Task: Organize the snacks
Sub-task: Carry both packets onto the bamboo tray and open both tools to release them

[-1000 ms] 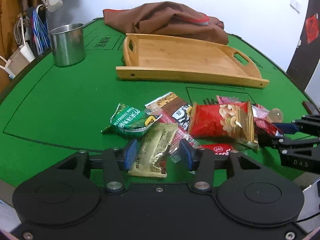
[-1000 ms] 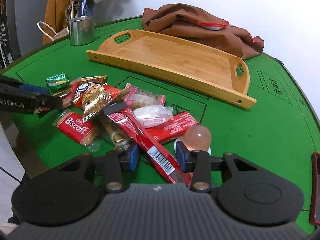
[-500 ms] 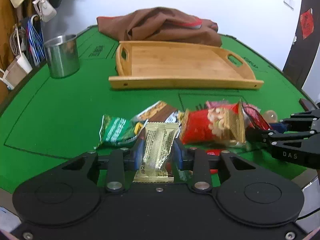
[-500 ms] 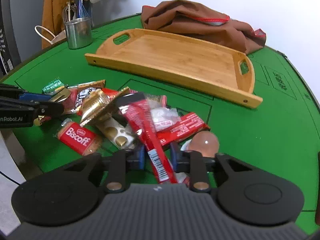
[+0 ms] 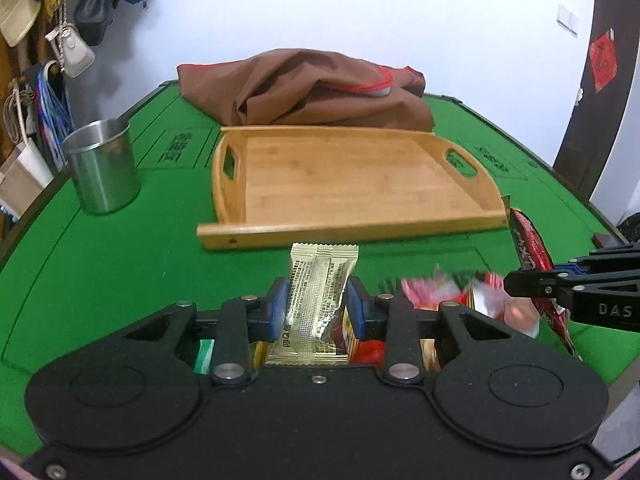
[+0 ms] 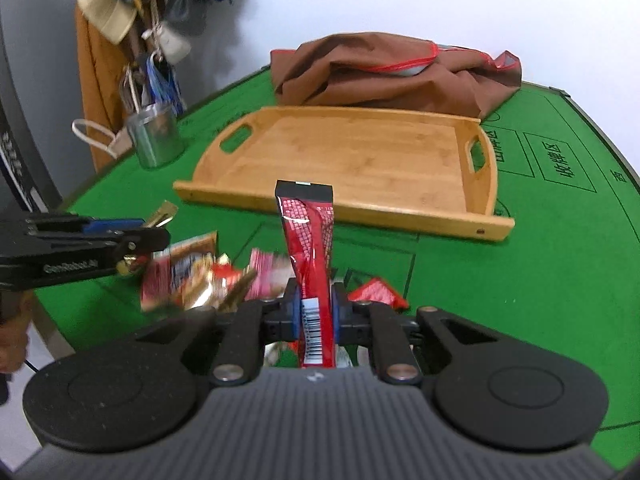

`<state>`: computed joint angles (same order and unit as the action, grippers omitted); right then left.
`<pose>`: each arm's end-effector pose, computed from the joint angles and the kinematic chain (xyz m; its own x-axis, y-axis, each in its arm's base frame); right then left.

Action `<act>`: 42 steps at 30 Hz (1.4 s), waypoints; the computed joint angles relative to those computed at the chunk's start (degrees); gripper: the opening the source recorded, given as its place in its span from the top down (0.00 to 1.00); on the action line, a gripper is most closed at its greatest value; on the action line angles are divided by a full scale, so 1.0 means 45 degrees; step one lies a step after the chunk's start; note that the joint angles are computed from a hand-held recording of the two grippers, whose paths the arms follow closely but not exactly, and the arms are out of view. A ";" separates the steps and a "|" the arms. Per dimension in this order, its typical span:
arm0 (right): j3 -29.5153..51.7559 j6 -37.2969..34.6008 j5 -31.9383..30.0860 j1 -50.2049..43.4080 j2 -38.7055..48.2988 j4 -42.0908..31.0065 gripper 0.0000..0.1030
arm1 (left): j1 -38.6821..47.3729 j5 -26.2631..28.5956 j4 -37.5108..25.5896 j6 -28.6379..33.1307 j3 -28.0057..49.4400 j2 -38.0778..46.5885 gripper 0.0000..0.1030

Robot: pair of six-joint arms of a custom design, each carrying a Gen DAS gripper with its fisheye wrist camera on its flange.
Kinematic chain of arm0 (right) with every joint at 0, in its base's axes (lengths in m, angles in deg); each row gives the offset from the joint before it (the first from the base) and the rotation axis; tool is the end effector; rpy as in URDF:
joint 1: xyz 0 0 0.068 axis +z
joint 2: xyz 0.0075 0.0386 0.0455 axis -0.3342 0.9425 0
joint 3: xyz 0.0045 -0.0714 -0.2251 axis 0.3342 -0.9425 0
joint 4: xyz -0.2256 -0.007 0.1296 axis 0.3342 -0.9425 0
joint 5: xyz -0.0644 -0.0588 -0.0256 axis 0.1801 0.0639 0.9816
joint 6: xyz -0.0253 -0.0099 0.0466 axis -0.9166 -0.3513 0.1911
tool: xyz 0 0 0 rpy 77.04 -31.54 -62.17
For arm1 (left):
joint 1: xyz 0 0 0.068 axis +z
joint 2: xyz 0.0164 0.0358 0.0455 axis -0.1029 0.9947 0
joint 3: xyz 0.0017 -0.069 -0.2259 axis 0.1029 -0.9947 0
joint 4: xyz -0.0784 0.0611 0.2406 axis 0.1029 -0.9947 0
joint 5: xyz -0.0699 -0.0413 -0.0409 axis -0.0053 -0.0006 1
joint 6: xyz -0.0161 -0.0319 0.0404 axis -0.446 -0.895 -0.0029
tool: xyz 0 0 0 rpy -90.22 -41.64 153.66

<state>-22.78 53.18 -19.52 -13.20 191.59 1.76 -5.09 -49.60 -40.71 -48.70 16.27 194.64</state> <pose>0.2638 0.0403 0.0273 -0.6589 -0.1454 -0.7380 -0.3792 0.9115 0.1590 0.2461 -0.0014 0.0238 -0.6271 -0.0193 -0.7787 0.0879 0.9915 -0.0954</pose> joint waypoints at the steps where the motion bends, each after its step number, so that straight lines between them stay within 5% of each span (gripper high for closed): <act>1: 0.0252 0.0083 -0.0087 -0.0064 0.0002 -0.0305 0.82 | 0.0019 0.0045 -0.0345 -0.0042 0.0296 -0.0055 0.71; 11: 0.3737 0.1185 0.0284 -0.0222 0.0629 -0.3207 0.82 | 0.0069 0.0697 -0.4567 -0.0901 0.4842 0.0677 0.71; 23: 1.2423 0.3341 0.1142 -0.0312 0.5428 -0.8726 0.82 | -0.0546 -0.0360 -1.0026 -0.2007 1.3370 0.5432 0.71; 32: 1.8853 0.3501 0.2417 -0.0059 0.9568 -1.2119 0.82 | -0.1180 -0.1397 -1.1994 -0.2198 1.8091 0.8901 0.70; 42: 2.0758 0.3159 0.2935 0.0142 1.1055 -1.2527 0.81 | -0.1501 -0.1862 -1.2618 -0.2205 2.0567 1.0787 0.70</act>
